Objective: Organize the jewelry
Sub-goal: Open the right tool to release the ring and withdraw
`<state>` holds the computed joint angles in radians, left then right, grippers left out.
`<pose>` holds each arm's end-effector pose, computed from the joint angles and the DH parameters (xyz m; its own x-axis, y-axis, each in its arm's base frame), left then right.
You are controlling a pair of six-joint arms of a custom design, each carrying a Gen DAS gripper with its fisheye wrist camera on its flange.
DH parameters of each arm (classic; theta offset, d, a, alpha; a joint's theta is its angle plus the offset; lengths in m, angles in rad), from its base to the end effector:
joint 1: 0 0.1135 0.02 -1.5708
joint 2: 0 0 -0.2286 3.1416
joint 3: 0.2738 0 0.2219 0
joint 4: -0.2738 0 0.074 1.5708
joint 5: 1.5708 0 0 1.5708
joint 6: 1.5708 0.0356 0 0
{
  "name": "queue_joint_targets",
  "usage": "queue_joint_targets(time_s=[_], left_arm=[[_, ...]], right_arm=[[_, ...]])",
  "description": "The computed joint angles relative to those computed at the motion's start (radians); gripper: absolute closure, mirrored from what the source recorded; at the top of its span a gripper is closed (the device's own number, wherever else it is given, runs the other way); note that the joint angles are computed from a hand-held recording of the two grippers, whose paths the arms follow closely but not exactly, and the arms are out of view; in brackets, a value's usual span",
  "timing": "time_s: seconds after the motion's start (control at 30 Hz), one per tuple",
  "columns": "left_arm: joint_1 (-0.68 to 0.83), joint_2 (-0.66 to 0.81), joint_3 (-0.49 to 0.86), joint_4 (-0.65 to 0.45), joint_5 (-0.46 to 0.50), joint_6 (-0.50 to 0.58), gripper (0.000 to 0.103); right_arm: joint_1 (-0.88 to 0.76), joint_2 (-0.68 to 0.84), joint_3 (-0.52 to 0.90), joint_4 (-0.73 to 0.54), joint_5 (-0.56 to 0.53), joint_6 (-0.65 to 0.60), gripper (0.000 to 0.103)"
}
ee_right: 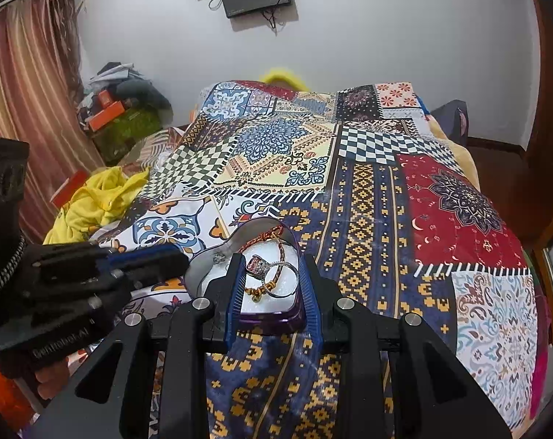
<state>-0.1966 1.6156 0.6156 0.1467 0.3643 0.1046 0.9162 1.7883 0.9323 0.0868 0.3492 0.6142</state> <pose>0.2591 -0.0645 0.1137 -0.6919 0.2373 -0.6819 0.4872 0.8505 -0.1983 0.2117 0.2559 0.1400 -0.6894 -0.0088 -0.7243 -0.2428 0.9449 0.2196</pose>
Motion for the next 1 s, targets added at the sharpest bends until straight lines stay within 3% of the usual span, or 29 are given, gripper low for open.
queue_joint_targets(time_s=[0.47, 0.77, 1.0], left_arm=[[-0.024, 0.116, 0.069, 0.009, -0.012, 0.001, 0.095], [-0.036, 0.075, 0.036, 0.026, -0.038, 0.010, 0.095], [-0.015, -0.016, -0.002, -0.003, -0.034, 0.006, 0.094]], right_arm=[[-0.036, 0.059, 0.062, -0.024, -0.069, -0.032, 0.075], [-0.055, 0.056, 0.065, -0.036, -0.112, -0.025, 0.073], [-0.022, 0.004, 0.051, -0.072, -0.040, -0.019, 0.070]])
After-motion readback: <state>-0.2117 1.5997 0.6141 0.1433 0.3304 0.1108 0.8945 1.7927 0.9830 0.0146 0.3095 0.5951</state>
